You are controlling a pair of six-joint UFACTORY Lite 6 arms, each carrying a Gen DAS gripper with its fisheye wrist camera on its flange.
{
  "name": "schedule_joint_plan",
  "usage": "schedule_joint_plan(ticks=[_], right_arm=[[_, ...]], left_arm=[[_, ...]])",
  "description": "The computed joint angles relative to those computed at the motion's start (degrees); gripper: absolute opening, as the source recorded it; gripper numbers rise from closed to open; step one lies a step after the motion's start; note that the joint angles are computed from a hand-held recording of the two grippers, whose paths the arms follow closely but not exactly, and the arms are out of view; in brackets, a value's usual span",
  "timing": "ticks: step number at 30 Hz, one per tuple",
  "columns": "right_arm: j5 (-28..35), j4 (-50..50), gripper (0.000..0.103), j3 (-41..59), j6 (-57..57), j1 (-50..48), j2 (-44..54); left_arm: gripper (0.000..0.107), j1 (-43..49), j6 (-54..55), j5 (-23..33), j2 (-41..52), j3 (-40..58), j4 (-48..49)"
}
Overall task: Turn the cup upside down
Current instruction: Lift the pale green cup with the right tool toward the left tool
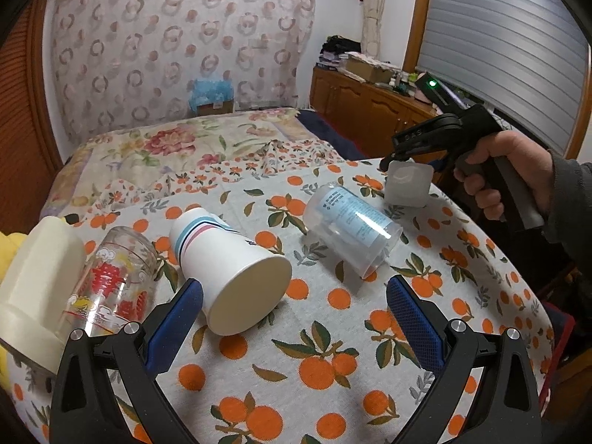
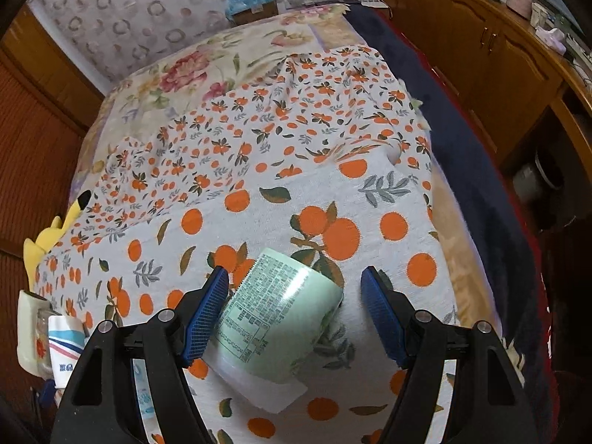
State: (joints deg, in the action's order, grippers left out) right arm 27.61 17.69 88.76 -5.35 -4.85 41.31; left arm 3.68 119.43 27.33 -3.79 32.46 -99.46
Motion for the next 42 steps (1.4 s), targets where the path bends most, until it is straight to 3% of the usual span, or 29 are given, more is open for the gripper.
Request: schedule_joint_plan(ticks=[4,6,11,16,23,31,42], right_arm=[[0.52,3.16,0.074,0.39,-1.24,-0.26,0.57],[0.83,5.23,0.064,0.44,-2.47,-0.64,0.5],[0.16,5.7,0.063,-1.37,-3.95,-0.6,-1.13],[-3.14,8.75,0.063,-10.2,-9.97,-0.59,-9.06],[-5.2,24.12,0.063,-28.25,-27.2,1.08,-25.45],[-8.95,39.45,0.063,-47.94,-39.33,14.36,-43.05],[-17.35,67.33,0.064,-56.61,-56.56,36.02,-45.57]], left_arm=[[0.095,0.37,-0.68,0.68,-1.22,-0.61,1.07],[0.095,0.48,-0.88,0.84,-1.81,-0.96,1.45],[0.095,1.04,-1.22,0.96,-2.88,-1.44,2.17],[0.095,1.53,-2.12,0.27,-6.5,-3.63,3.1],[0.095,6.31,-6.0,1.47,-15.93,-9.78,8.94],[0.095,21.04,-8.7,8.28,-26.25,-16.95,18.53],[0.095,46.19,-1.29,20.96,-28.46,-20.12,27.6]])
